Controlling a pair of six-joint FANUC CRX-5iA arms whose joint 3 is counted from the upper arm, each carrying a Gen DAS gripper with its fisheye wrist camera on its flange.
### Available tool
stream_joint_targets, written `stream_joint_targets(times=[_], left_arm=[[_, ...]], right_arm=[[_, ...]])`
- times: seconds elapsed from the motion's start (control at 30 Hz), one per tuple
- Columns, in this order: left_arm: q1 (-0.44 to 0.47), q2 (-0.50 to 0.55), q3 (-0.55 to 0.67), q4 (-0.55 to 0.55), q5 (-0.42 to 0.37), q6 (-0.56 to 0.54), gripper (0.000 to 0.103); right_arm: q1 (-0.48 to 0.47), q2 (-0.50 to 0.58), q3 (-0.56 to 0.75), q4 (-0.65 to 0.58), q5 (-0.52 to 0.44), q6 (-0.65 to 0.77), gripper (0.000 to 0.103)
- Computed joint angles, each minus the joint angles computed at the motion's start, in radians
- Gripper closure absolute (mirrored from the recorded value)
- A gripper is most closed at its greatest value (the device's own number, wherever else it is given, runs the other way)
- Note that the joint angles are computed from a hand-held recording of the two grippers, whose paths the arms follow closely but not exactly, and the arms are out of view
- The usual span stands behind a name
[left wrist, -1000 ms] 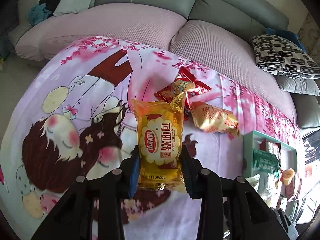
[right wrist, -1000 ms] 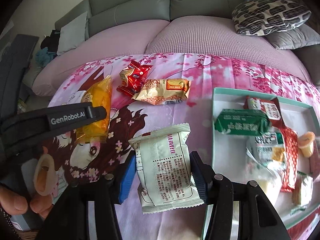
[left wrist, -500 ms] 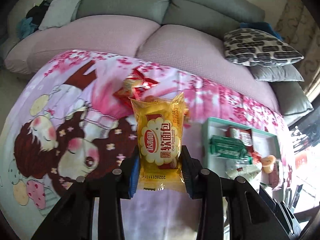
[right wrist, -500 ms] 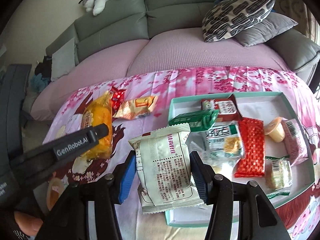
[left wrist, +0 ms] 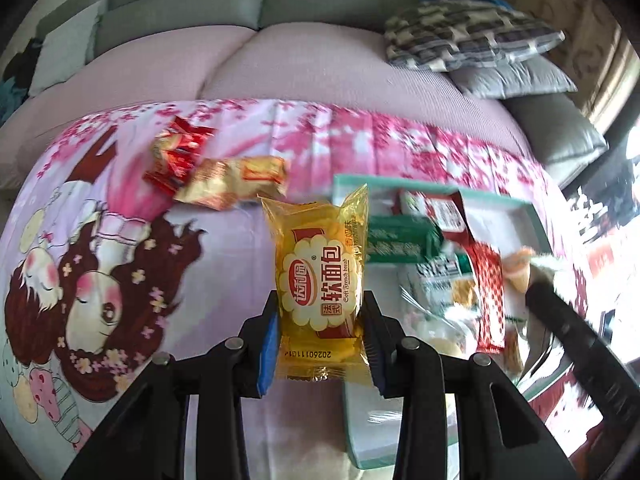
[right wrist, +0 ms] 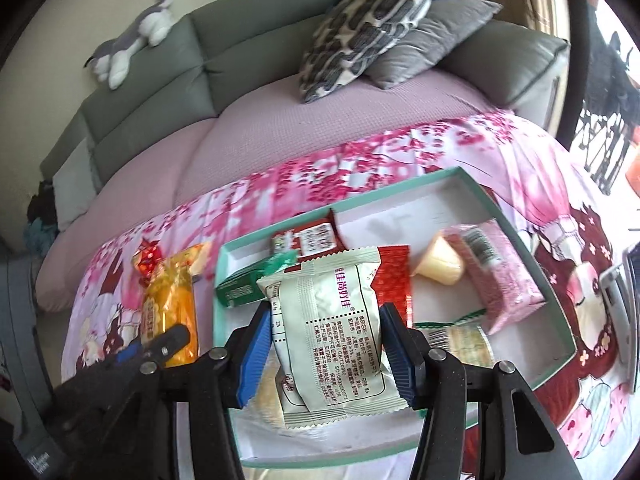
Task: Organize snacks
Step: 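Carry bread bun pack and white pack into the tray and open both tools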
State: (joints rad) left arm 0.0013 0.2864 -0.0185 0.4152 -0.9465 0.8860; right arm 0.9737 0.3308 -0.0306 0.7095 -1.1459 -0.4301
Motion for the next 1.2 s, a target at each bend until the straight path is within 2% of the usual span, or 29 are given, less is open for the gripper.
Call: stream_joint_targets(times=[0.17,0.4,0.87,1.2], left_arm=[[-0.033,-0.036,-0.049,-0.005,0.039,-0.055,0.064],[-0.056,-0.062,-0.076,-0.025,0.068,-0.068,0.064],[-0.061,-0.053,-0.074,0.005,0.024,-0.100,0.064],[-0.057,-0.022,-0.048,0.011,-0.017,-0.082,0.064]], right_arm=[[0.000,-0.033,-0.046,-0.010,-0.022,-0.052,0.047],[-0.003,-0.069,-0.094,-0.024,-0.023,-0.103,0.047],[-0.012,-0.081,-0.117,-0.064,-0.013,-0.115,0.047],[-0.021,-0.069,-0.101,-0.103,-0.017,-0.089,0.046]])
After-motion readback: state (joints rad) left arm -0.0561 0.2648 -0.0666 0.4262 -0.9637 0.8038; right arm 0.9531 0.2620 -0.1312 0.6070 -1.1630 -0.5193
